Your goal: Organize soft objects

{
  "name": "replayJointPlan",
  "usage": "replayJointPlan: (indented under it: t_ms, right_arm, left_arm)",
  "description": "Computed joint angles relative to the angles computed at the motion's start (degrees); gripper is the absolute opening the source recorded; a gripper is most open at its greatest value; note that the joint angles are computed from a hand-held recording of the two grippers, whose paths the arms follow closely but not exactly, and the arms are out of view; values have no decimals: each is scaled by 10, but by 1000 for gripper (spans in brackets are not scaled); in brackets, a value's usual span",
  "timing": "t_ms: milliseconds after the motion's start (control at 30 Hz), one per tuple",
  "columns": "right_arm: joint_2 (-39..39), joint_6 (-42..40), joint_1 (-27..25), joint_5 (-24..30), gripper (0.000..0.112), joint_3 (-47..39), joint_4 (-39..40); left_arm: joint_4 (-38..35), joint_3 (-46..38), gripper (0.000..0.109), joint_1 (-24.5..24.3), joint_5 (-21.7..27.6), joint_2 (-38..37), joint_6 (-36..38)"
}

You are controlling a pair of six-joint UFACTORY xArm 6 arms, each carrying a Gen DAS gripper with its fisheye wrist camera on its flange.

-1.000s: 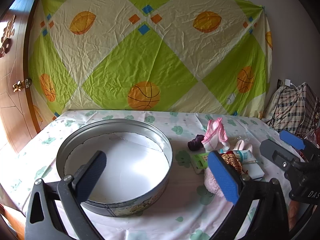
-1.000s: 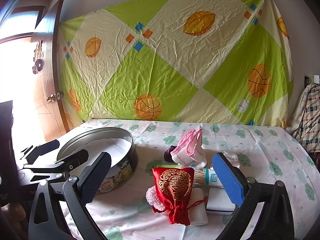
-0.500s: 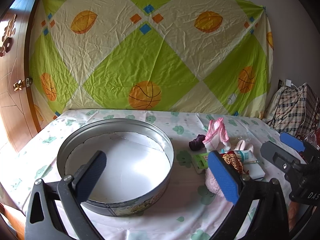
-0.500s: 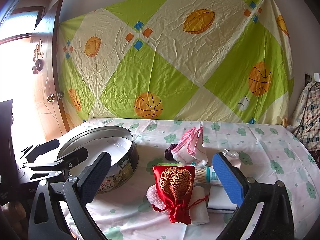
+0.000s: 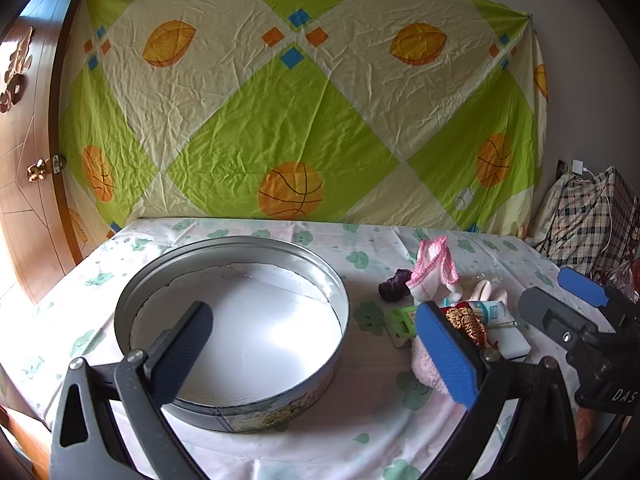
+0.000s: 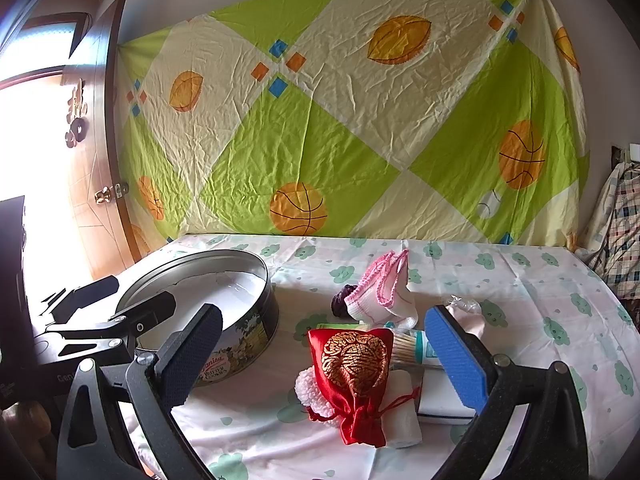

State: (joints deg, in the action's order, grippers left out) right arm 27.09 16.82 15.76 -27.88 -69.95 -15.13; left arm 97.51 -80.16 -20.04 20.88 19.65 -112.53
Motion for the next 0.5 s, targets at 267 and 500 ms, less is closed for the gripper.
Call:
replayJointPlan:
  t_ms: [267,500]
  right_arm:
    - [7,-4,3,-6,102,1,6]
    - [9,-5,4,-7,102,2,10]
  left_arm:
    - [-1,0,103,0,1,0,1]
    - [-1,3,103,1,0,-1,1]
